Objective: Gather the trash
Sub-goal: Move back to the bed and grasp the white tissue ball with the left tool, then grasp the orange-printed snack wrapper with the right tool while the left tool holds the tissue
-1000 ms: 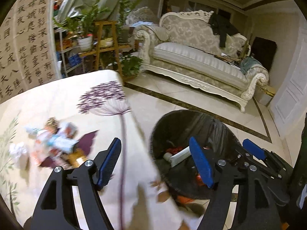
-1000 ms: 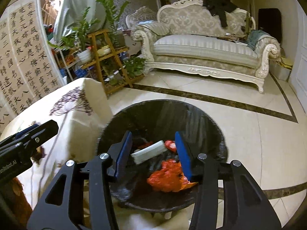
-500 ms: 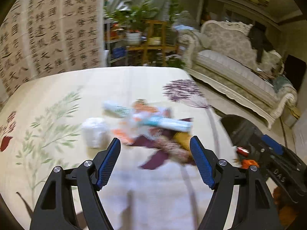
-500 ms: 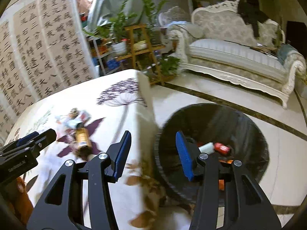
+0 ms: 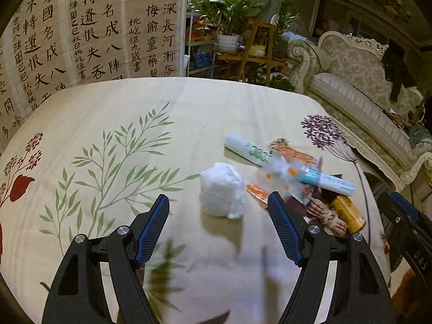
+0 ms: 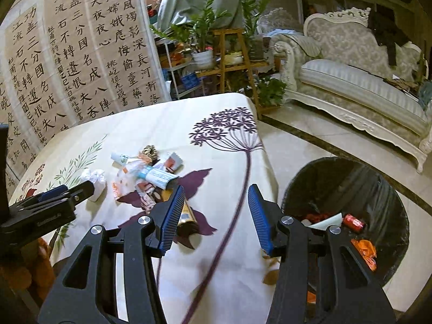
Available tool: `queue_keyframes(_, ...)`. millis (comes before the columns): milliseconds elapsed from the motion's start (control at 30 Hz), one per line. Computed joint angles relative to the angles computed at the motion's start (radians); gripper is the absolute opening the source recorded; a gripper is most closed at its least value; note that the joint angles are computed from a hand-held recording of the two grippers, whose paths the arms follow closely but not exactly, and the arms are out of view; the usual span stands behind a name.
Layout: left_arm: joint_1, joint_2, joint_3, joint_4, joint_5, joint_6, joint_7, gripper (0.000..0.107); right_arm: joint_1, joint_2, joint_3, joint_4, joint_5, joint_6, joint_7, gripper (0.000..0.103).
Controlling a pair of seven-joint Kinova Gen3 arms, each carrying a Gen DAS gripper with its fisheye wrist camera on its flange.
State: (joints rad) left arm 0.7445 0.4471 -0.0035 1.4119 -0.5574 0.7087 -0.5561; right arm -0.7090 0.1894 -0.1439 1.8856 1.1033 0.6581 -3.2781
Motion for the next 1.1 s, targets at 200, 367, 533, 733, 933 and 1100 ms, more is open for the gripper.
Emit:
queue_keyframes(200, -0.065, 0.014, 0.035, -0.011, 0.085, -0.017, -0.093, 0.072, 0.002, 0.030, 0.010, -0.041, -0.024, -0.019, 0.048, 0.048)
queue_keyframes(367, -0.085, 0.020, 0.043, -0.014, 0.131, -0.033, -0.170, 0.045, -0.011, 0.048, 0.024, -0.072, -0.041, -0.026, 0.087, 0.048)
queue_keyframes(533, -0.074, 0.015, 0.023, 0.003, 0.139, -0.061, -0.198, 0.030, -0.031, 0.063, 0.037, -0.100, -0.052, -0.028, 0.113, 0.048)
queue_keyframes(733, -0.052, -0.019, -0.008, 0.053, 0.106, -0.085, -0.159, 0.029, -0.049, 0.094, 0.049, -0.151, -0.081, -0.046, 0.166, 0.048)
queue_keyframes(933, -0.066, -0.059, -0.016, 0.105, 0.069, -0.084, -0.112, 0.029, -0.047, 0.153, 0.066, -0.229, -0.179, -0.086, 0.297, 0.048)
queue_keyframes(1100, -0.082, -0.082, -0.018, 0.138, 0.022, -0.074, -0.072, 0.029, -0.043, 0.212, 0.087, -0.308, -0.286, -0.086, 0.421, 0.049)
